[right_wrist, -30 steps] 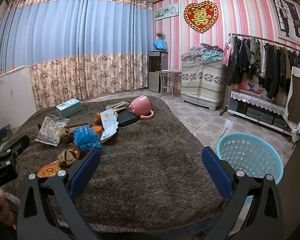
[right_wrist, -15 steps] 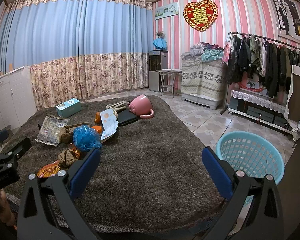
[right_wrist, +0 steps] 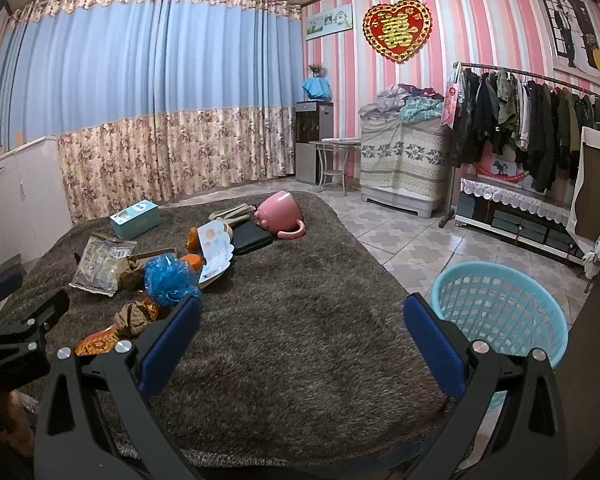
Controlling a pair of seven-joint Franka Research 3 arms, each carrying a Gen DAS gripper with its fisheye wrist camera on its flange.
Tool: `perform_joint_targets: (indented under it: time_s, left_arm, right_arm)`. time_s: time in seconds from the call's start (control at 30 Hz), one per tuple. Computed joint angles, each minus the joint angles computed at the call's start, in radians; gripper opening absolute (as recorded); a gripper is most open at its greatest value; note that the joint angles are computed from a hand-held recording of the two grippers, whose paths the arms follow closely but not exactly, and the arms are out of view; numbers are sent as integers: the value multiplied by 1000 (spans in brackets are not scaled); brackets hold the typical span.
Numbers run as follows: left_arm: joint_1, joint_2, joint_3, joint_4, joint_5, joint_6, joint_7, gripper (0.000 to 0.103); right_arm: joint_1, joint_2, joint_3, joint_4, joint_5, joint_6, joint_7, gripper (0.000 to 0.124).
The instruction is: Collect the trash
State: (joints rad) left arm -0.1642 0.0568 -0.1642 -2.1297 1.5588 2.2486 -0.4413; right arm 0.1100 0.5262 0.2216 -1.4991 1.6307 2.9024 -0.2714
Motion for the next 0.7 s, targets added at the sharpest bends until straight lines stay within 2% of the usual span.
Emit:
perform_joint_targets:
  time_s: [0.27,0.33,0.43,0.57,0.7]
  left_arm:
    - [17,30,17,11,-14,54,11,98]
    - [24,39,24,18,-11,91,19,98]
    - [34,59,36,40,2,147,31,98]
    - [36,97,46,80,-6,172,62,98]
    - [33,142,58,129,-50,189,136,98]
  right_arm:
    - [9,7,-1,24,63,29,-79,99]
    - [18,15,-8,36,63,39,-72,99]
    - [19,28,-14,51,14,34,1,99]
    - [11,51,-3,78,-42,54,71,99]
    - [22,78,-8,99,-183,100,217,99]
